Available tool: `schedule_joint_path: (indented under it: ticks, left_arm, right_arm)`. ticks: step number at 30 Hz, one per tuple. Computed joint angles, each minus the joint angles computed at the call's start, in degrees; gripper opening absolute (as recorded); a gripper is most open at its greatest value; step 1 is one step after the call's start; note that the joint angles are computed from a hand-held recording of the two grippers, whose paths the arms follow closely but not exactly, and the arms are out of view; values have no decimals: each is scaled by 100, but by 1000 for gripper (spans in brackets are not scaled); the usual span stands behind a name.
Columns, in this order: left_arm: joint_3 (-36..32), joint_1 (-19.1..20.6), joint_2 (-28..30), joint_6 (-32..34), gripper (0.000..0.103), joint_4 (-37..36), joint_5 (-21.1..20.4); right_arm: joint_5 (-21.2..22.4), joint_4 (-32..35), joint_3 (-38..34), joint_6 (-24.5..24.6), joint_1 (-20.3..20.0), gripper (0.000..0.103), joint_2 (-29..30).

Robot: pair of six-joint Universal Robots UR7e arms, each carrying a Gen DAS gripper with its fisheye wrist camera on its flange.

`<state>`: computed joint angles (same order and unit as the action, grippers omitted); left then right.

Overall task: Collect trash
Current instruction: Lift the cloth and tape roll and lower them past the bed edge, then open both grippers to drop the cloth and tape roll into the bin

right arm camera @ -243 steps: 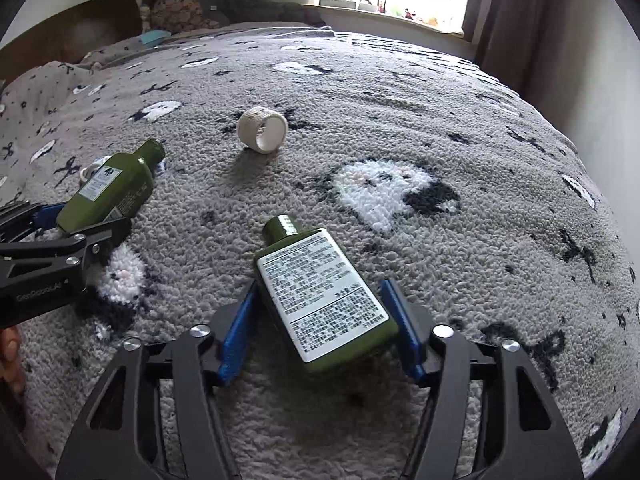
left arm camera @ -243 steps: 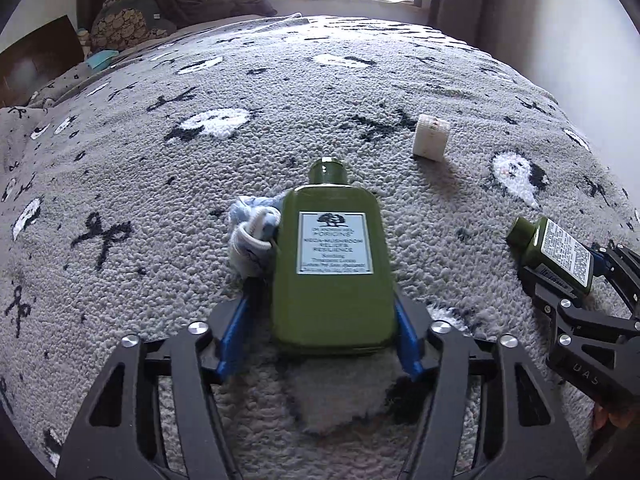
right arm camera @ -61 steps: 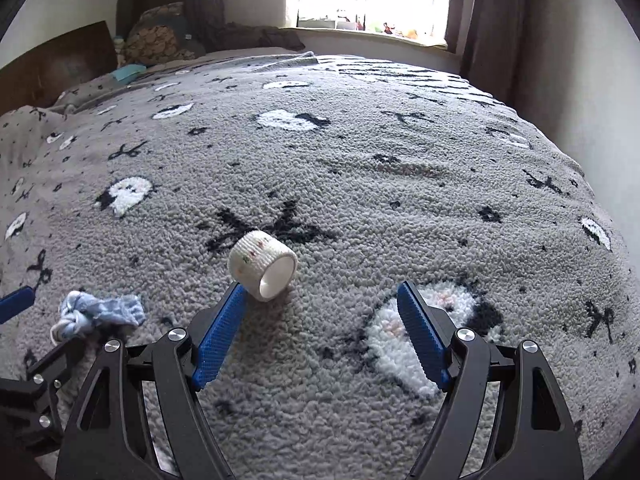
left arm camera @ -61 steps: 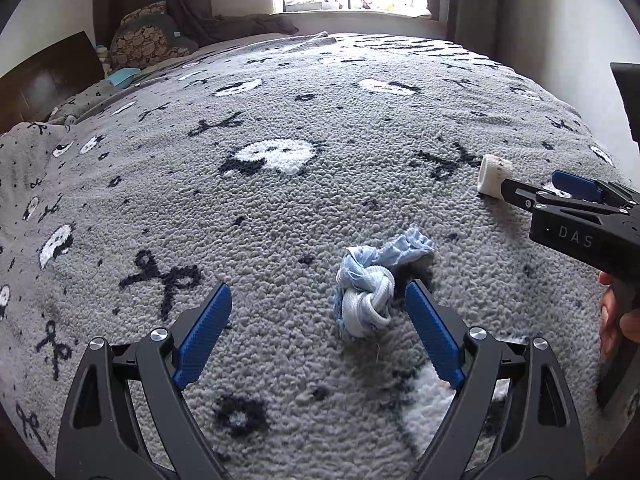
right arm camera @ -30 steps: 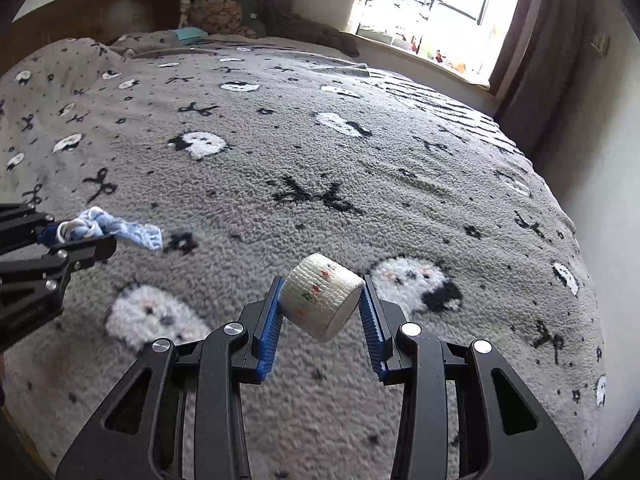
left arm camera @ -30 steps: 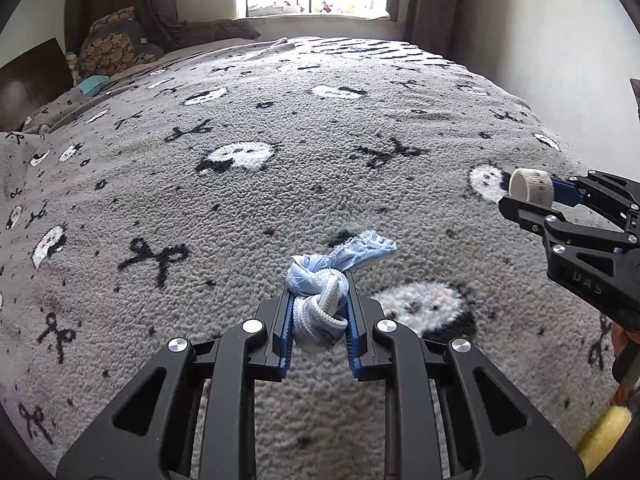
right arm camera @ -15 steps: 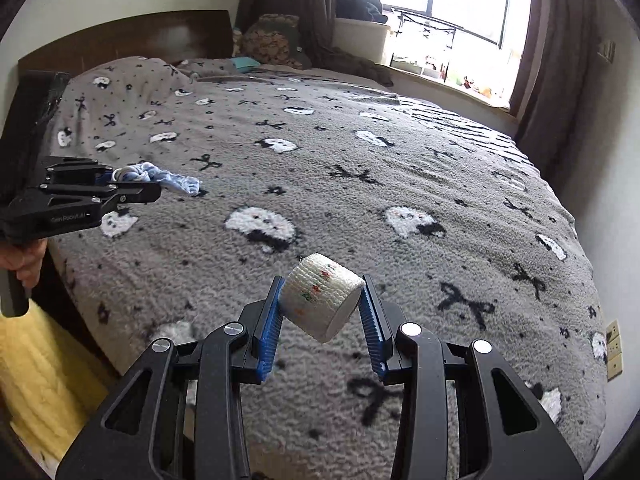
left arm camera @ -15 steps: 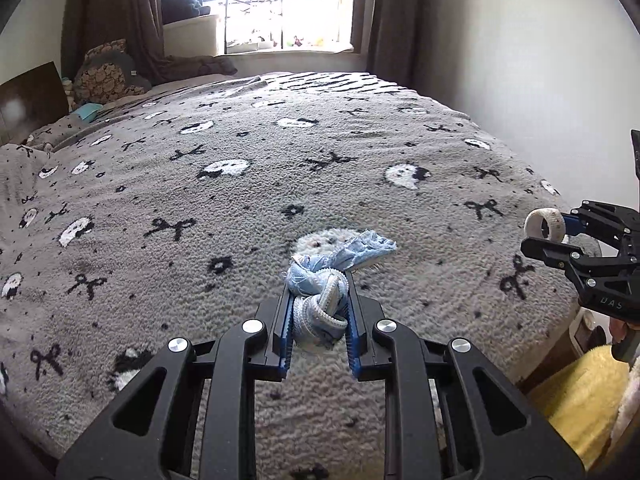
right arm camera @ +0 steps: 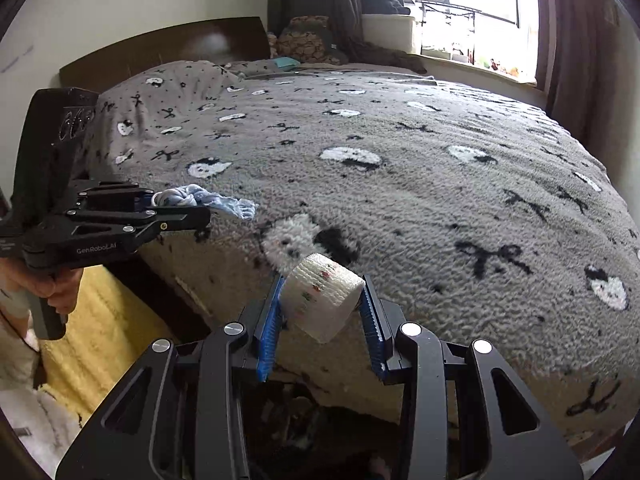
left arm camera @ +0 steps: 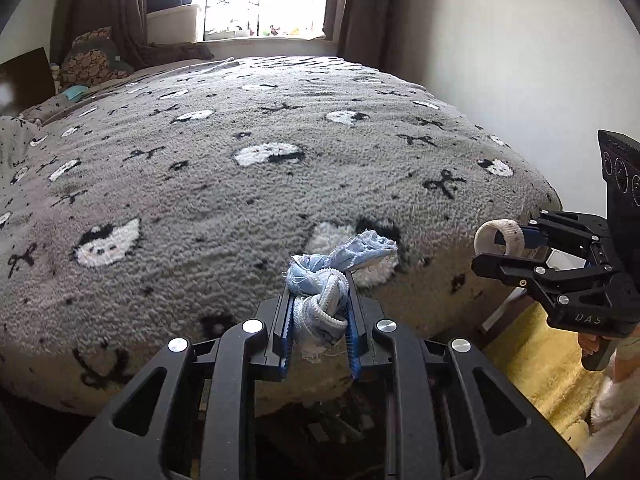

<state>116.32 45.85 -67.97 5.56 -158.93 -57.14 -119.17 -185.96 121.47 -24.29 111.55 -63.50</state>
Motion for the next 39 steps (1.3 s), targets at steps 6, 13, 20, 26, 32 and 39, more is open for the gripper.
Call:
schedule_joint_path:
  ticks: [6, 13, 20, 26, 32, 39]
  left_arm:
    - [440, 61, -87, -423, 20, 172, -101]
    - [783, 260, -34, -831, 20, 510, -239]
    - [877, 504, 180, -1062, 20, 878, -293]
    - [836, 749, 376, -1203, 20, 1161, -370]
    - [666, 1003, 578, -1268, 20, 1472, -603]
    - [483, 1130, 762, -1303, 20, 1784, -800]
  right_arm:
    - [-70, -177, 364, 305, -87, 38, 126]
    - [-116, -292, 557, 587, -221, 38, 419]
    - [-315, -40, 561, 911, -373, 38, 706]
    - [-305, 310, 517, 1185, -574, 38, 869]
    - [-321, 824, 427, 1510, -717, 38, 908]
    - [-272, 1385, 270, 1802, -816, 38, 969]
